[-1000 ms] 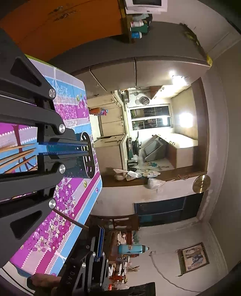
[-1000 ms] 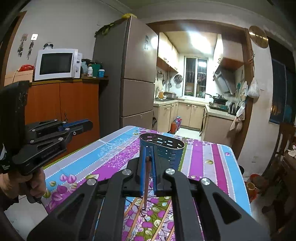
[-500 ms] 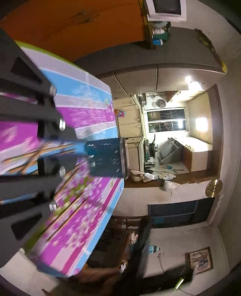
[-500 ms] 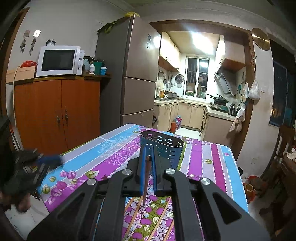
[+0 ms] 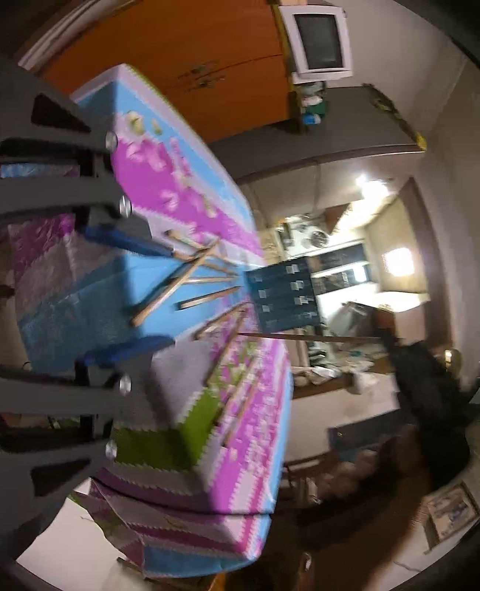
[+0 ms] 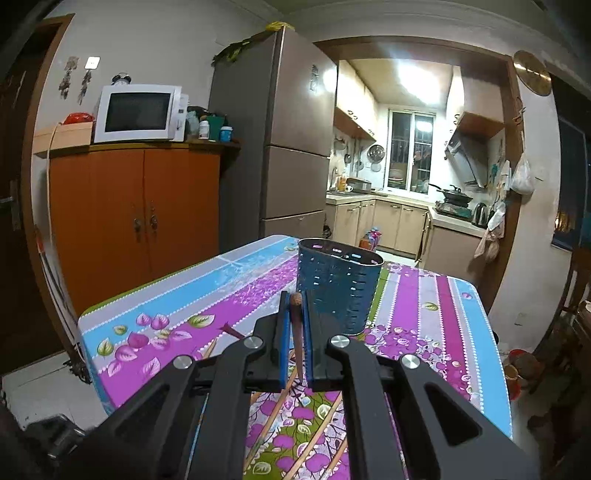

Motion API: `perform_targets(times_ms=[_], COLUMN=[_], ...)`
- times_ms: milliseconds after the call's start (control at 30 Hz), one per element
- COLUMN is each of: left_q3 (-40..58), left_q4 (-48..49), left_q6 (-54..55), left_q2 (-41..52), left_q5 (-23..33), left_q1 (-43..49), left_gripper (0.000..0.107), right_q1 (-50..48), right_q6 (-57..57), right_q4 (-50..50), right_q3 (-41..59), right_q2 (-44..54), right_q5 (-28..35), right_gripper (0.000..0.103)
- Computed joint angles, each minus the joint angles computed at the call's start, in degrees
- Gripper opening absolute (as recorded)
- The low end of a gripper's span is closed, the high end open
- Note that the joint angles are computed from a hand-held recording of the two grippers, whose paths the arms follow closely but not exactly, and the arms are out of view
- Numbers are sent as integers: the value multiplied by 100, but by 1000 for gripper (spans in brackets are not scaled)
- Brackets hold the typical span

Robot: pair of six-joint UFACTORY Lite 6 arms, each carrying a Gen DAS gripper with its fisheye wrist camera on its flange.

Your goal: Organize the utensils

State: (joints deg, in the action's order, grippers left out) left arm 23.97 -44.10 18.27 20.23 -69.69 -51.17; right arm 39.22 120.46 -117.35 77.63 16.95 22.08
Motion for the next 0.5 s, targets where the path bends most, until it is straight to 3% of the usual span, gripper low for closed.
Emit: perform_targets(times_ms=[67,500], left_q3=[275,365], left_q4=[-70,-324], left_q6=[-2,-318], left_q2=[371,816], left_q5=[141,-278], left_q1=[66,-45], left_gripper=[28,26], right_q1=[-45,-174], right_q6=[121,918], right_q4=[-145,-989], right_q3=[-25,-243], right_q2=[-30,-137], right_q5=[-96,-174], right_gripper=[5,5])
